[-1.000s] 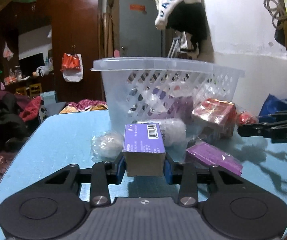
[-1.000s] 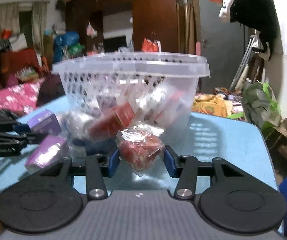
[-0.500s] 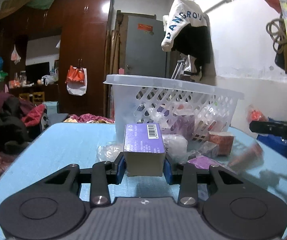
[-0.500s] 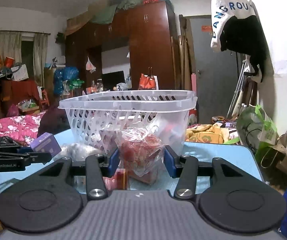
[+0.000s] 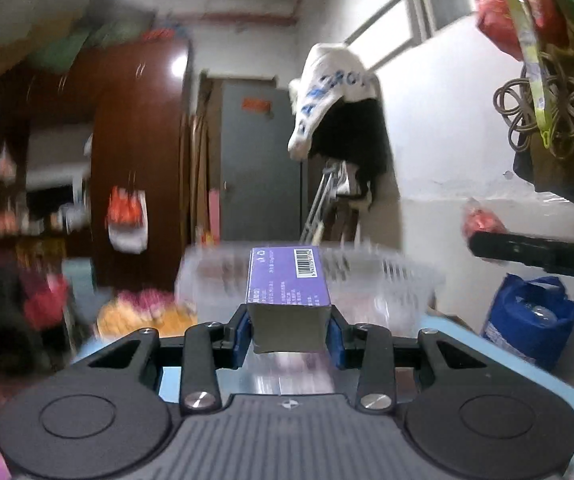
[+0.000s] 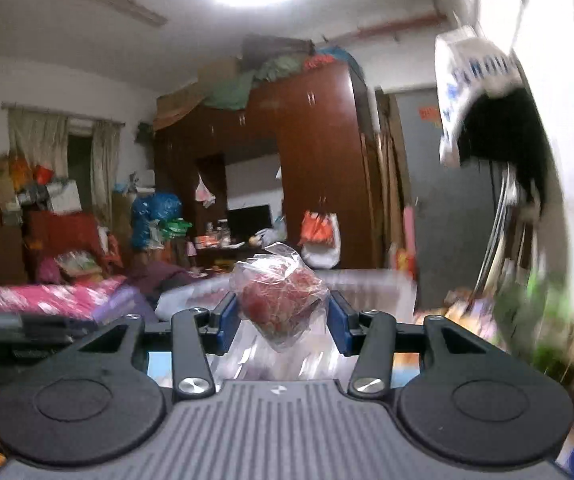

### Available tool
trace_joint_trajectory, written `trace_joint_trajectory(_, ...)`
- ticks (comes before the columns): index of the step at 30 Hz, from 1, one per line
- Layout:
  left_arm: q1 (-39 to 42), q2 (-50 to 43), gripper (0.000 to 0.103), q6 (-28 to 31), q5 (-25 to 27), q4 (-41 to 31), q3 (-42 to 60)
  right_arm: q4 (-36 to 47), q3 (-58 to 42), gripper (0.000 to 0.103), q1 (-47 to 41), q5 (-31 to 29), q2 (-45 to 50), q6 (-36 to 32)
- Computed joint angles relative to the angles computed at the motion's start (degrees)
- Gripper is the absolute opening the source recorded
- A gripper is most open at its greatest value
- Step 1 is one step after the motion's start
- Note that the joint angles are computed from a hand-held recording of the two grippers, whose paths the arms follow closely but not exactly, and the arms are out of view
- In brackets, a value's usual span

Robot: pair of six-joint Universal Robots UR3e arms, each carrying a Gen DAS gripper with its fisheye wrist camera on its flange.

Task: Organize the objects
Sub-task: 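Grasp red wrapped box with right tool while left tool grasps purple box, drop both into basket, then grasp red printed box with right tool while left tool grasps purple wrapped box, drop both into basket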

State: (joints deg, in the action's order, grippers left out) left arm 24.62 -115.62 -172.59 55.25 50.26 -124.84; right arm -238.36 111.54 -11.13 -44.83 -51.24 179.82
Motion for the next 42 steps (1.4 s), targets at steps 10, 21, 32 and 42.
trace_joint_trajectory(10,-13.1,-13.2,0.070,1.6,17.7,-44.7,48.9,50.6,-41.4,0.075,9.6,-9.9,5.7,-7.6)
trace_joint_trajectory(21,-5.3,2.2,0.084,-0.4,8.4,-7.6,-1.7,16.6,0.6,0.103,-0.1,-4.5,-1.1,-7.6)
trace_joint_trajectory(32,-13.8,-8.4,0.080,0.3,17.0,-0.8,-4.7,7.6,11.9,0.095,4.5,-12.5,3.6,-12.7)
trace_joint_trajectory(42,-12.4,-10.1,0.047,0.3,15.8,0.6,-6.6,12.3,12.7,0.053,5.6,-13.8,3.6,-16.9)
